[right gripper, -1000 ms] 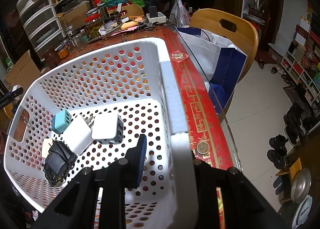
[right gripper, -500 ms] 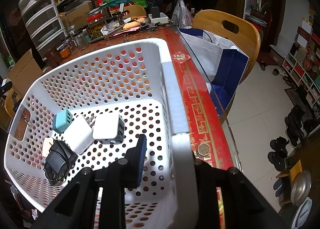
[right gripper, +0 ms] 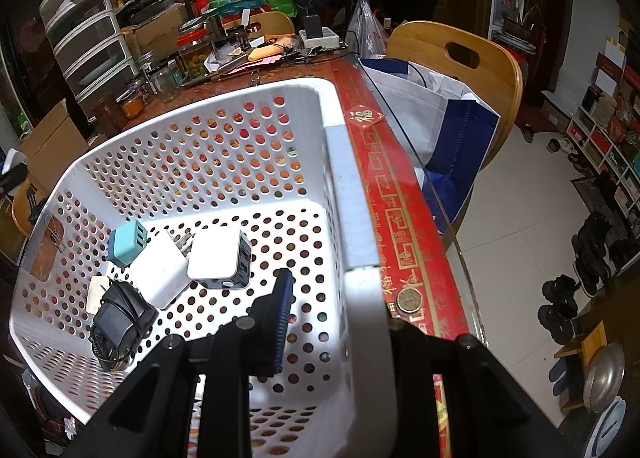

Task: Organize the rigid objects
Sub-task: 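Carry the white plug adapter into the basket and release it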

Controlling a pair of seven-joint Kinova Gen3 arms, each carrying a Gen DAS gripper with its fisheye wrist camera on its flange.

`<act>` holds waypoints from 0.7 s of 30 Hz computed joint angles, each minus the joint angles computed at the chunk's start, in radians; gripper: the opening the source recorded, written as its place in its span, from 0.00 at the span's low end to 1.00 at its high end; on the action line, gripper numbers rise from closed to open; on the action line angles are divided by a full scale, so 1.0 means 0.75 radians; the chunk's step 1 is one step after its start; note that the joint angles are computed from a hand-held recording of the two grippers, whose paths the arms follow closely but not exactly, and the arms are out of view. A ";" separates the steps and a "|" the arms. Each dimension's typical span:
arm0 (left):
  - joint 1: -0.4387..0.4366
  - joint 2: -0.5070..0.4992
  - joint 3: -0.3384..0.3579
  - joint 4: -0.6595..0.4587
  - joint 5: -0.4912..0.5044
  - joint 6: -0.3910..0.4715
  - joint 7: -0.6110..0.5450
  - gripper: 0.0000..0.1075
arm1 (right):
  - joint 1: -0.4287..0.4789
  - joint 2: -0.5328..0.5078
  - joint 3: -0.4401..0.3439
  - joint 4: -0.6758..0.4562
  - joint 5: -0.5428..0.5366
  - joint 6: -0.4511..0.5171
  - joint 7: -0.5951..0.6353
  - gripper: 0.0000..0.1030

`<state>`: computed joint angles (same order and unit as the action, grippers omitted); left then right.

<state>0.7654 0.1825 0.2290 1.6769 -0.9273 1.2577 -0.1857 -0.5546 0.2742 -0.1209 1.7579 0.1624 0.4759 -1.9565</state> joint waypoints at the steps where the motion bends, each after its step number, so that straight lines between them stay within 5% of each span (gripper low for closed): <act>1: -0.025 0.025 0.025 -0.035 0.021 -0.006 -0.050 0.50 | 0.000 0.000 0.000 0.000 0.000 0.000 0.000 0.26; 6: -0.318 0.172 0.283 -0.196 0.226 -0.139 -0.321 0.50 | 0.016 0.000 -0.011 0.001 -0.023 -0.005 0.025 0.26; 8: -0.366 0.217 0.305 -0.250 0.312 -0.159 -0.430 0.50 | 0.022 -0.001 -0.014 0.004 -0.033 -0.010 0.036 0.26; 17: -0.177 0.337 -0.053 -0.392 0.744 -0.221 -0.817 0.50 | 0.018 -0.001 -0.009 0.006 -0.041 -0.013 0.044 0.26; 21: -0.160 0.332 -0.097 -0.384 0.805 -0.259 -0.888 0.53 | 0.017 -0.001 -0.008 0.006 -0.041 -0.013 0.043 0.26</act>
<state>0.6456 0.4318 0.1566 1.3890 -0.3233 1.0634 -0.8514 -0.5419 0.2734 -0.1266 1.7623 0.1316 0.4659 -1.9240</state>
